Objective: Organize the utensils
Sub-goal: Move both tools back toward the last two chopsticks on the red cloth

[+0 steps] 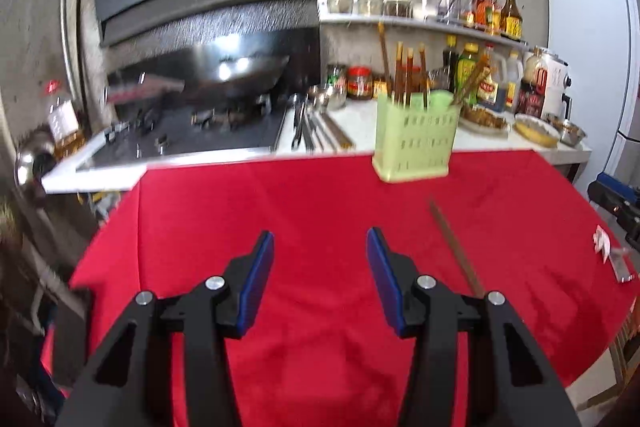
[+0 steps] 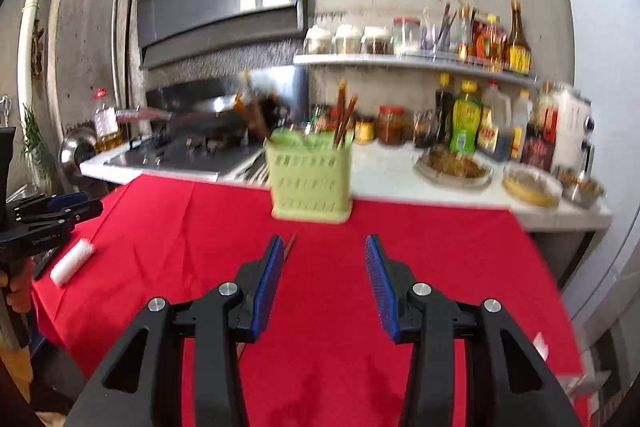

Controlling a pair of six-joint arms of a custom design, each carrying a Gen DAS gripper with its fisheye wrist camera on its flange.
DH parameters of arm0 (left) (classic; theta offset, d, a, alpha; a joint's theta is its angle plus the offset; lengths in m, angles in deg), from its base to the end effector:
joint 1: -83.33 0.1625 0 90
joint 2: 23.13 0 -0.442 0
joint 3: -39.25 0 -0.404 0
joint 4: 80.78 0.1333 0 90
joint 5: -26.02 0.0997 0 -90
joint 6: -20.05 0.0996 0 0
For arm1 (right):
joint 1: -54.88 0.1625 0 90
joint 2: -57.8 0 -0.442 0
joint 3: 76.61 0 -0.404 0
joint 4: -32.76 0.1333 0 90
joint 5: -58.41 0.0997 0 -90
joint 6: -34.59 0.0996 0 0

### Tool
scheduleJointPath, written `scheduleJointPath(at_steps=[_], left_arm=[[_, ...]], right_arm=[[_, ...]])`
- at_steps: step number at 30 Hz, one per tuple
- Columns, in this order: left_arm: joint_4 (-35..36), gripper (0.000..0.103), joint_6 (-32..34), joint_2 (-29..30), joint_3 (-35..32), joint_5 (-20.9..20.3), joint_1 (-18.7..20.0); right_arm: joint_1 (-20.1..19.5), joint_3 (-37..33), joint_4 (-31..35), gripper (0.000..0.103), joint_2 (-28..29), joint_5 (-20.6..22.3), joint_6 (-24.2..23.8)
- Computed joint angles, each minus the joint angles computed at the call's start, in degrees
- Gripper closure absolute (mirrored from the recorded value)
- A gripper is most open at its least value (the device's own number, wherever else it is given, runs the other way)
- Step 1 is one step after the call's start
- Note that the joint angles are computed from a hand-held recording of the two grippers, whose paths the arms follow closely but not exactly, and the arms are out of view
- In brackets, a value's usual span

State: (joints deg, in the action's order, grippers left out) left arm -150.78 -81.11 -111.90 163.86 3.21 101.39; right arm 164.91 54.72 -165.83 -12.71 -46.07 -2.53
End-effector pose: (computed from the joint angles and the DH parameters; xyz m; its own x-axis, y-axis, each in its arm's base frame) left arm -0.2734 -0.3259 0.2637 -0.6408 -0.2879 -0.7116 0.4902 0.5599 -0.6680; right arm 0.2672 -0.4165 0.2355 -0.6370 -0.5068 0.5809 -0.7708 0.4083 -0.4890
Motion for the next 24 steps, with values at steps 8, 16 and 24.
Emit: scheduleJointPath(at_steps=[8,16,24], left_arm=[[-4.96,0.055,-4.81,-1.62,8.09,-5.24,-1.09],[-8.74,0.055,-3.66,-1.17,10.07,-6.94,-0.65],[-11.68,0.055,-0.69,0.12,9.62,-6.82,1.06]], right_arm=[[-2.07,5.40,-4.78,0.059,3.21,-0.93,1.46],[-1.40,5.58,-3.52,0.059,6.12,-2.15,2.61],[0.15,2.92,0.80,0.085,9.99,-4.64,3.15]])
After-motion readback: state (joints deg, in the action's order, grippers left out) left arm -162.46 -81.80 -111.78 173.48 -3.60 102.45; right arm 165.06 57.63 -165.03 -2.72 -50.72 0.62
